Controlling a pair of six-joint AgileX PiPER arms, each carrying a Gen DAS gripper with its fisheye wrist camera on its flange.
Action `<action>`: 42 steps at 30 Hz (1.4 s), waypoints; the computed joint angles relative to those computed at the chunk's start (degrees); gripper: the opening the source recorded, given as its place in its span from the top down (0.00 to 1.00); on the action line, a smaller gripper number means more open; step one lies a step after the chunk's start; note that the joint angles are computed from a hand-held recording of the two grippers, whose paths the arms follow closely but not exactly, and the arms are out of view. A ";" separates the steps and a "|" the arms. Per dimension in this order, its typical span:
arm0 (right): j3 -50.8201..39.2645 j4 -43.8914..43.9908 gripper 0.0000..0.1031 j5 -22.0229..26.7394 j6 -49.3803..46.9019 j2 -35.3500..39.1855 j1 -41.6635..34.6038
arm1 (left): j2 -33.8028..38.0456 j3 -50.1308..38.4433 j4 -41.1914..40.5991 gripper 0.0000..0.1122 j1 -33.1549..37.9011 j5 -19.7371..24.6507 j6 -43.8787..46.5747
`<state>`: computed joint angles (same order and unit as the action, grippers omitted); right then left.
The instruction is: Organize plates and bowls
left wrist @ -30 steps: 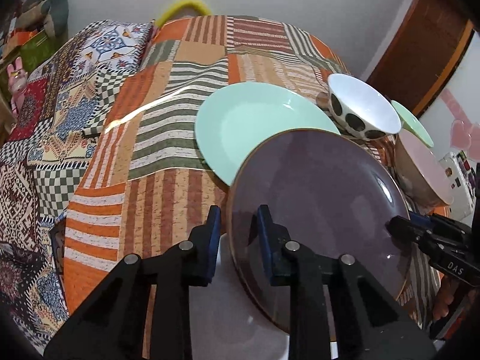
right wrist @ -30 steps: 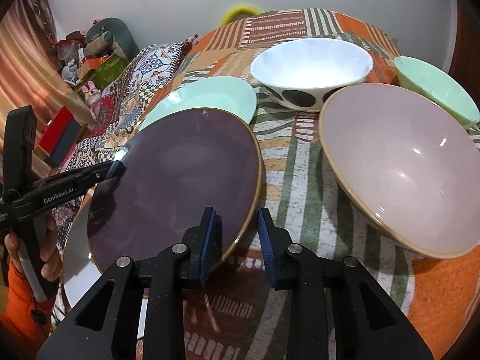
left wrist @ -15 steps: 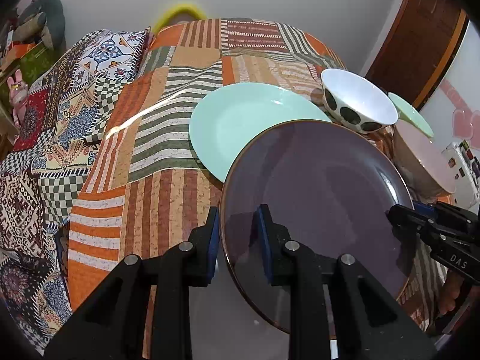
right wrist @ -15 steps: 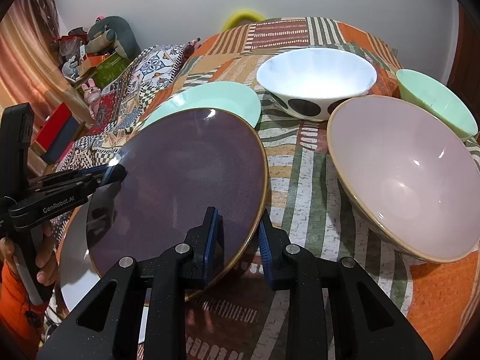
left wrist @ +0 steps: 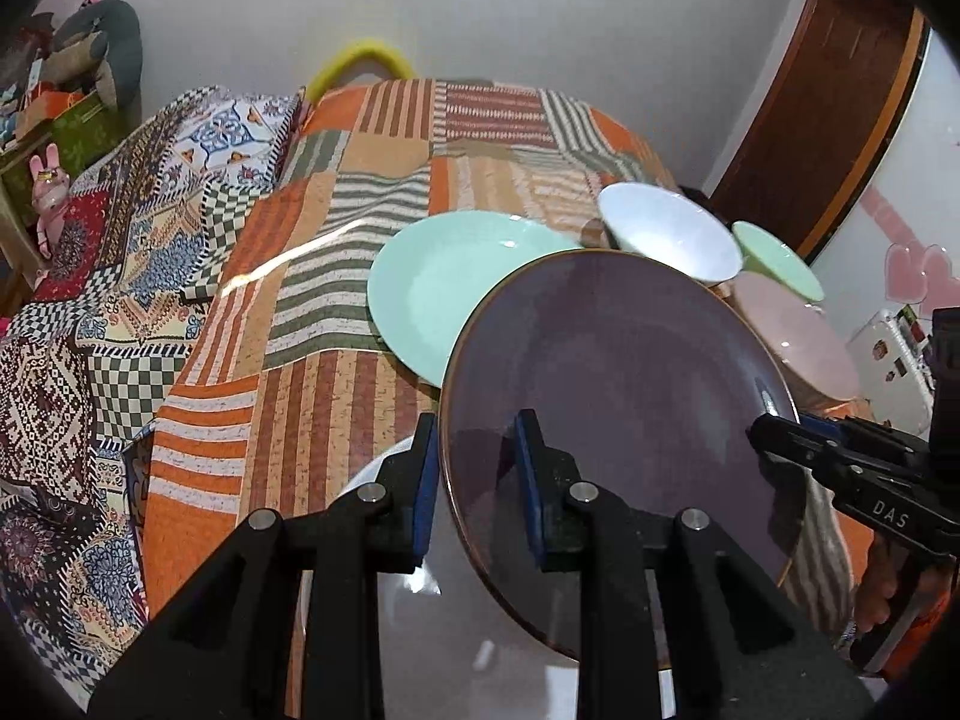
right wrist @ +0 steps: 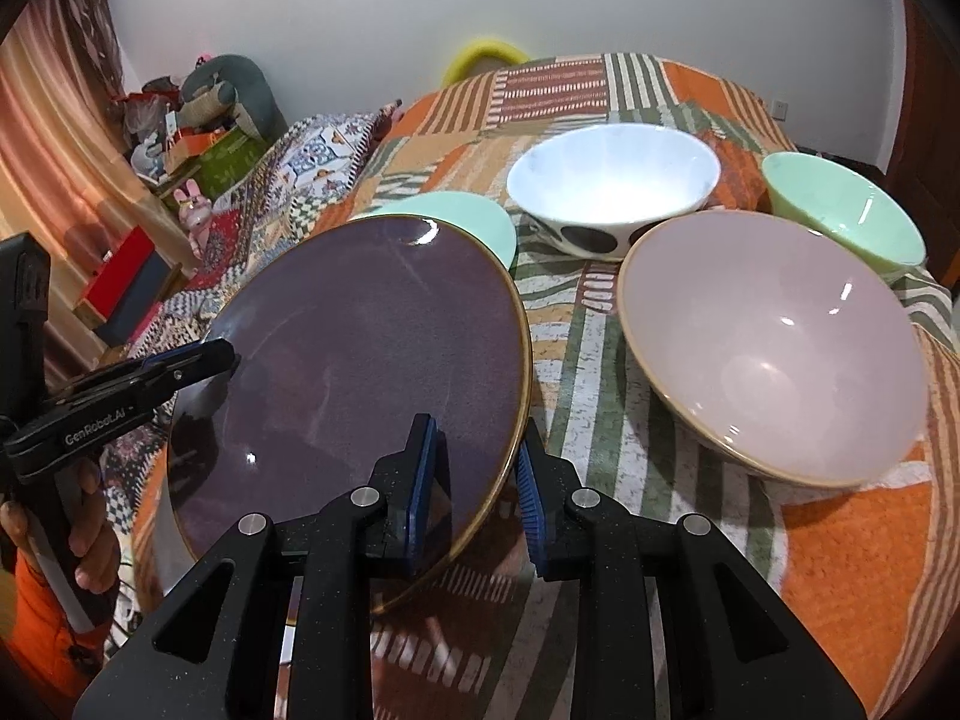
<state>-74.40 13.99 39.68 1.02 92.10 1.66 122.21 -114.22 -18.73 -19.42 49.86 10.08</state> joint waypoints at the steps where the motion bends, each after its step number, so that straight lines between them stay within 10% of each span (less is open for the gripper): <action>1: 0.31 0.12 0.77 0.08 -0.11 -0.72 -0.10 | -1.04 1.19 -0.40 0.79 -0.03 -0.36 0.11; 25: 12.91 1.34 0.77 1.66 -3.64 -19.45 -6.05 | -22.10 23.71 2.17 0.79 -9.01 -8.55 -2.11; 42: 21.45 1.55 0.77 4.08 -4.86 -25.09 -11.33 | -19.64 24.89 2.71 0.79 -13.68 -4.54 -2.12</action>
